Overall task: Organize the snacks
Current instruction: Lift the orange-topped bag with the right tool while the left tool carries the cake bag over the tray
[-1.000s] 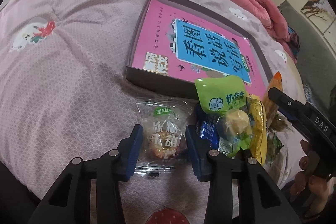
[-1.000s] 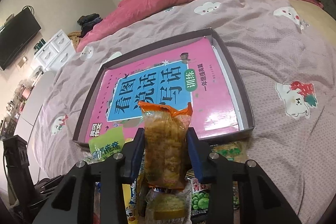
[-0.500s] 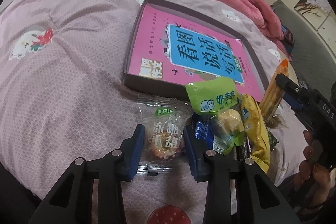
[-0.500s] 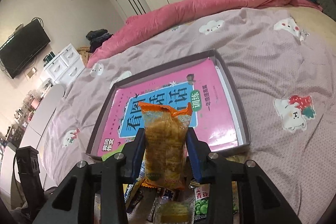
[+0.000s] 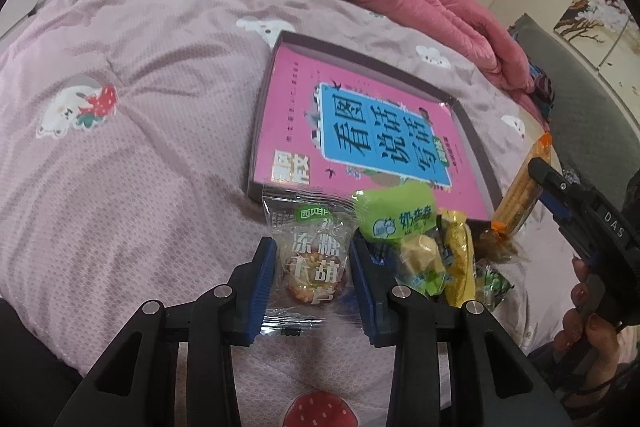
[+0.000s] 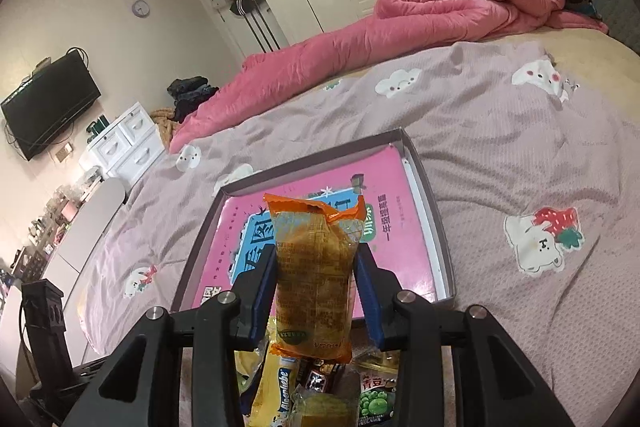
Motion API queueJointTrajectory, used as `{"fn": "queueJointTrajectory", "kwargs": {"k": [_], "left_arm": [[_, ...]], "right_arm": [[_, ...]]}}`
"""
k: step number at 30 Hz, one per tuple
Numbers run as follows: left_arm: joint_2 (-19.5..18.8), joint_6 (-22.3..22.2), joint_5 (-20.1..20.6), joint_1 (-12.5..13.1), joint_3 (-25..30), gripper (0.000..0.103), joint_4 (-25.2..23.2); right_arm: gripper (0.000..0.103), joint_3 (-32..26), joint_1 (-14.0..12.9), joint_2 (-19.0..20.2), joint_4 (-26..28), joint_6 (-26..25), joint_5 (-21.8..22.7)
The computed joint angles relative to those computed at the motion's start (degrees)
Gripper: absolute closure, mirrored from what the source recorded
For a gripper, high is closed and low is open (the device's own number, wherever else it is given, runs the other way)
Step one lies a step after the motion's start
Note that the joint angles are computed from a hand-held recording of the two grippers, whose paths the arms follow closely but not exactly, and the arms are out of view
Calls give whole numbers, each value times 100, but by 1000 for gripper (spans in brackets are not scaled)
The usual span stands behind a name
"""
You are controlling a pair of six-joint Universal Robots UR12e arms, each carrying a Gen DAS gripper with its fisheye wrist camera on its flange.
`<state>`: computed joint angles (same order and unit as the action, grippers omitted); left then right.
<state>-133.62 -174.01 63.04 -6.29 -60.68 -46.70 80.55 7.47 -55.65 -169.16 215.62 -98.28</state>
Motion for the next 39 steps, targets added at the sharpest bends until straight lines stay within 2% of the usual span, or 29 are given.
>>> {"fn": "queueJointTrajectory", "kwargs": {"k": [14, 20, 28, 39], "left_arm": [[-171, -247, 16, -48, 382, 64, 323], [-327, -403, 64, -86, 691, 64, 253], [-441, -486, 37, -131, 900, 64, 439], [-649, -484, 20, -196, 1264, 64, 242]], "right_arm": [[64, -39, 21, -11, -139, -221, -105], [64, -66, -6, -16, -220, -306, -131], [64, -149, -31, 18, -200, -455, -168], [64, -229, -100, 65, -106, -516, -154]]}}
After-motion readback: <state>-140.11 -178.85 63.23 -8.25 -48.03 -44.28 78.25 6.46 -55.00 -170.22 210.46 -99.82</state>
